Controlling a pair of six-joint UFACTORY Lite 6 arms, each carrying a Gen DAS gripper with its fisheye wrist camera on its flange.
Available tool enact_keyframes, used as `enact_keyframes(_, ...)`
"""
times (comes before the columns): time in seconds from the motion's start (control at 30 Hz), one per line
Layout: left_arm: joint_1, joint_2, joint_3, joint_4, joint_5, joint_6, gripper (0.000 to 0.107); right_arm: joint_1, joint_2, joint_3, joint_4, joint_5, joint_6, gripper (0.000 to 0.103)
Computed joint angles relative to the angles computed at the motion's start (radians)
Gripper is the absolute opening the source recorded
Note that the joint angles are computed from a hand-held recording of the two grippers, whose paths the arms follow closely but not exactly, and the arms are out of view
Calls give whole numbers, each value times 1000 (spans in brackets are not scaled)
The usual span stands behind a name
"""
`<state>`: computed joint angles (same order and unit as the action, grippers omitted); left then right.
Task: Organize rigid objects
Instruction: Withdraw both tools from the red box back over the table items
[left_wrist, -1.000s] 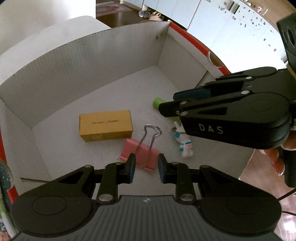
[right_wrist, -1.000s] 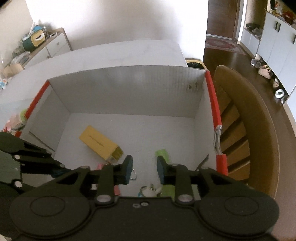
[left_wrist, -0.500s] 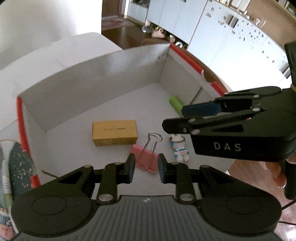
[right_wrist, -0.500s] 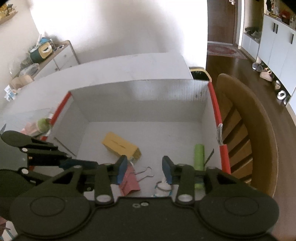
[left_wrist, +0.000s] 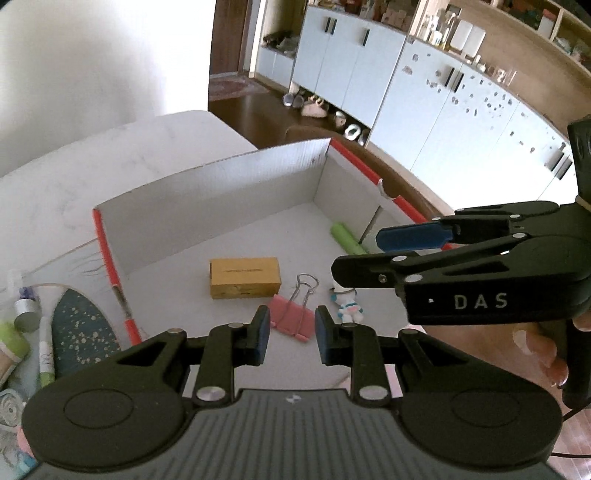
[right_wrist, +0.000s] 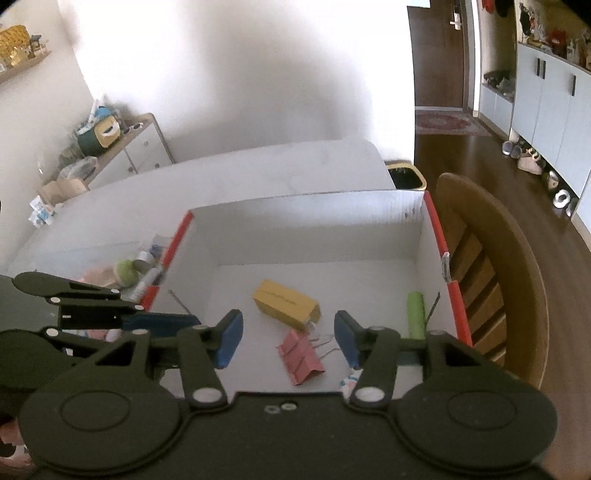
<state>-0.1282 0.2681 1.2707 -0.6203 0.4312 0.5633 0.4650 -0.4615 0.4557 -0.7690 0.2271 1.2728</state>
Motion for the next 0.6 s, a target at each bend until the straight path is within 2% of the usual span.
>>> enact_keyframes(0.07,16,-48,-46,-46,-3,52,25,47,-37,-12,-65,32,105,55)
enact_keyframes(0.2,41,-146,-137,-109,-22,134,25,180,-75,-16,-233,140,368,61)
enact_keyframes(0.33,86,-236,-212,-173,-19,225,25,283,-81,-1,-269,219,477,68)
enact_keyframes(0.6,258,-367,-328,-308,59,421,25,504,15,83,-385,390,753,81)
